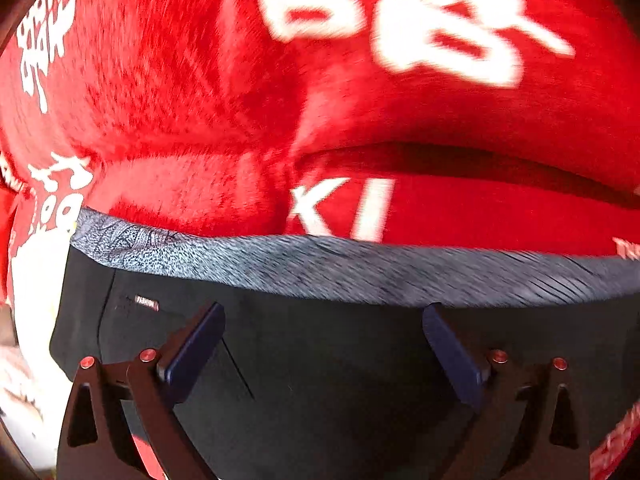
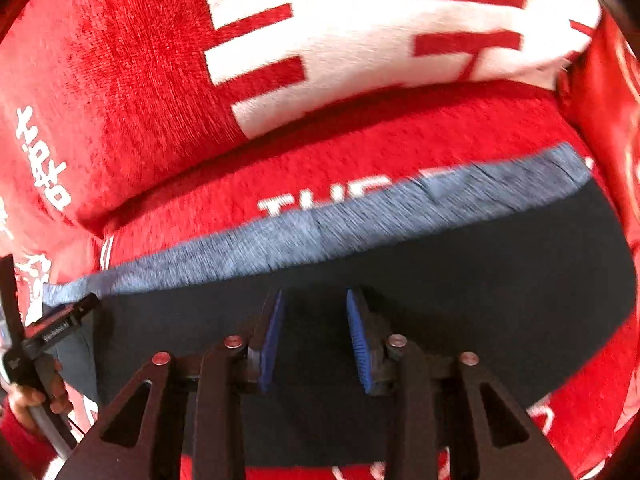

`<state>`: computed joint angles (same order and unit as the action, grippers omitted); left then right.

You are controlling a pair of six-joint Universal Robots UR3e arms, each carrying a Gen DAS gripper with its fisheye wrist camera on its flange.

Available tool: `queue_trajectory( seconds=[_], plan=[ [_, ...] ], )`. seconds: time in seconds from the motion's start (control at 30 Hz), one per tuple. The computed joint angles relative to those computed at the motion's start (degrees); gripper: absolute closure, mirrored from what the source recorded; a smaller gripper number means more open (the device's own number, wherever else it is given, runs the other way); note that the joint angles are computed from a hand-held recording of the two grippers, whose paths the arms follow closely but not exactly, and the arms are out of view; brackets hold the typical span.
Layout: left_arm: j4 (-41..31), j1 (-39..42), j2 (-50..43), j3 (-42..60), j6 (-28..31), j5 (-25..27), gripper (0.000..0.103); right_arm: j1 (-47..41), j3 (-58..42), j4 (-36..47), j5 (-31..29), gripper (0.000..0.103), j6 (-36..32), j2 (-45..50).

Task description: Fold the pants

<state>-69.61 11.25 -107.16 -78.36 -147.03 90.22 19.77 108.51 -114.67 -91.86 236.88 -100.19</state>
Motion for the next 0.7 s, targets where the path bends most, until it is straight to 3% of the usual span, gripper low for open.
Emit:
queue_trajectory(
  seconds=[0.17,0.3,0.43,0.57,0.7],
  plan=[
    [-6.14,-2.60,11.40,-6.64,3.24,-2.81,0.002,1.50,5.38,5.91,0.30,0.062,4.98,-11.21],
    [-10.82,-7.84,19.04,-11.69,2.63,-3.95,0.002,1.83,8.66,11.50,0.07,0.062,8.80,-20.14],
    [-13.68,-13.78,21.78,-13.03,-0.13,-3.76,0.002,-0.57,10.28,16.53,1.32,0.059,9.47,-28.26],
    [-16.90,-18.92,21.66,-11.34,-4.59,-3.60,0.002,1.53,11.72,20.73,1.59,0.054,14.96,-34.03],
    [-17.30,-22.44,21.36,-11.33,-7.78,-2.82,0.002,5.61,16.21,17.42,2.32,0.054,22.63,-36.39]
  ],
)
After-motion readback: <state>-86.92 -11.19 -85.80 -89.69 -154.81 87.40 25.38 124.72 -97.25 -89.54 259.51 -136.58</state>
